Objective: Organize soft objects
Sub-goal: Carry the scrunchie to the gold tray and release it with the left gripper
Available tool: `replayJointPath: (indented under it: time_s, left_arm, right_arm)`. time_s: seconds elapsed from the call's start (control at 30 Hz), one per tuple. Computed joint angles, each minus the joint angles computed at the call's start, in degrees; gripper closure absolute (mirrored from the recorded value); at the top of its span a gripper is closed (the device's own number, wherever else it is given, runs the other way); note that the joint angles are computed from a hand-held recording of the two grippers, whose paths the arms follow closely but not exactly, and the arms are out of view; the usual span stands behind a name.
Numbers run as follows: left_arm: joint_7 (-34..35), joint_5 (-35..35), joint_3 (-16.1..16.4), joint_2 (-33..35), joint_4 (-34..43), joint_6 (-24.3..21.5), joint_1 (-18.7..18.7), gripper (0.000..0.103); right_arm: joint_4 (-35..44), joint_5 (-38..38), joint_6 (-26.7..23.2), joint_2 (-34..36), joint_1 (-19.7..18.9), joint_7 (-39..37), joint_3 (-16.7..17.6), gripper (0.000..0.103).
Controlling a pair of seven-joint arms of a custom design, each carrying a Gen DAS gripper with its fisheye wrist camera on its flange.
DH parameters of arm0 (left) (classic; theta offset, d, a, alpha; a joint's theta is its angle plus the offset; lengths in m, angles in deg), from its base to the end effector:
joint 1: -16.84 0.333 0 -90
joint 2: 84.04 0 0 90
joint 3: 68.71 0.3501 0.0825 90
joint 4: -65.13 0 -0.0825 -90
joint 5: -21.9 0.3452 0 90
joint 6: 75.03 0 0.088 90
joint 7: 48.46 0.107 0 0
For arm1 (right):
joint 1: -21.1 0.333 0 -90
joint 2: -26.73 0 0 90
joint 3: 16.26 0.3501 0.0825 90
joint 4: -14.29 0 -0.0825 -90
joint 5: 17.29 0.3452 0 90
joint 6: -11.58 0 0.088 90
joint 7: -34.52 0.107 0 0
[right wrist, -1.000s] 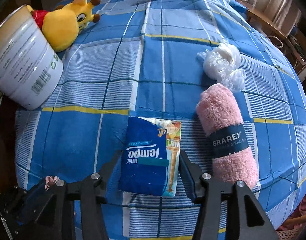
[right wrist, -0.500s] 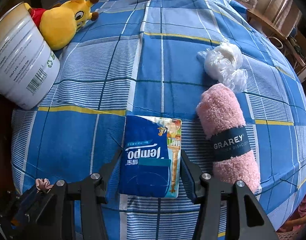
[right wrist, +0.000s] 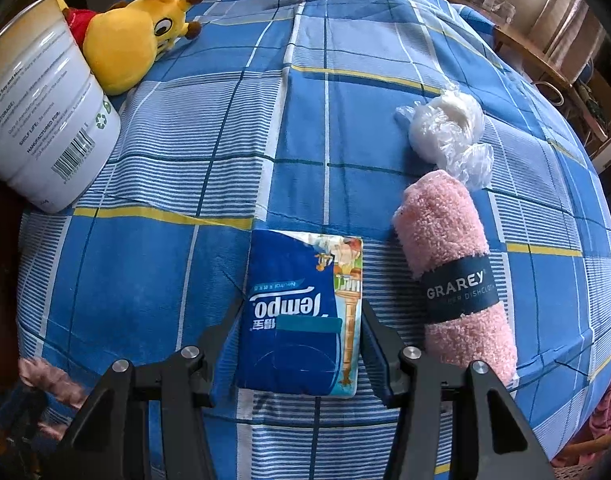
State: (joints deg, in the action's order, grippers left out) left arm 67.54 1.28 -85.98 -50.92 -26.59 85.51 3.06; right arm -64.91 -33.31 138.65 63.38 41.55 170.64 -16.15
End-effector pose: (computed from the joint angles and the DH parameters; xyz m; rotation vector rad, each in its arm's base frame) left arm 0.6497 -0.3146 0.4247 -1.3213 2.4817 -1.0335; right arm 0.6863 0.2475 0.4017 -1.7647 2.3912 -0.4073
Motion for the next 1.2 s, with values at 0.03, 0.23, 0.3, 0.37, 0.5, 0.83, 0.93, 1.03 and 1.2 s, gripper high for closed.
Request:
replayJointPath:
  time_s: [0.03,0.23,0.3,0.37,0.5,0.83,0.93,1.03,1.2]
  left_arm:
    - [-0.47,-0.87,-0.2,-0.34,0.12,0.05,0.67,0.097]
    - [-4.15,-2.82,1.52,-2.11,-0.23,2.9,2.31,0.097]
    - [-6.58,-2.34,3.0,-2.22,0.23,3.48,2.39,0.097]
    - [-8.9,-1.49,4.41,-2.36,0.34,4.05,2.56,0.097]
    - [-13.89,1.68,7.86,-3.33,-0.95,5.44,2.33,0.097]
    - [-23.24,9.44,13.74,-5.5,-7.78,4.81,3.67,0.097]
    - [-25.96,11.93,15.14,-5.34,-8.74,4.64,3.25,0.097]
    - [-28.51,14.43,16.41,-5.08,-9.03,4.48,2.75,0.093]
    - [-31.42,17.29,17.3,-5.39,-9.72,5.68,2.38,0.075]
  right_arm:
    - [0.17,-0.1,-0.13,0.11,0.12,0.03,-0.03,0.049]
    - [0.72,-0.42,-0.56,0.37,0.58,0.2,-0.08,0.049]
    - [1.01,-0.49,-0.84,0.44,0.73,0.24,-0.07,0.049]
    - [1.17,-0.47,-0.98,0.5,0.8,0.28,-0.05,0.049]
    - [1.16,-0.52,-1.01,0.52,0.91,0.32,-0.04,0.049]
    - [0.86,-1.33,-1.04,0.39,1.27,0.1,-0.18,0.049]
    - [0.79,-1.55,-1.04,0.39,1.39,0.12,-0.22,0.049]
    - [0.78,-1.59,-1.03,0.4,1.42,0.19,-0.21,0.049]
    - [0.65,-1.51,-0.89,0.33,1.33,0.16,-0.15,0.049]
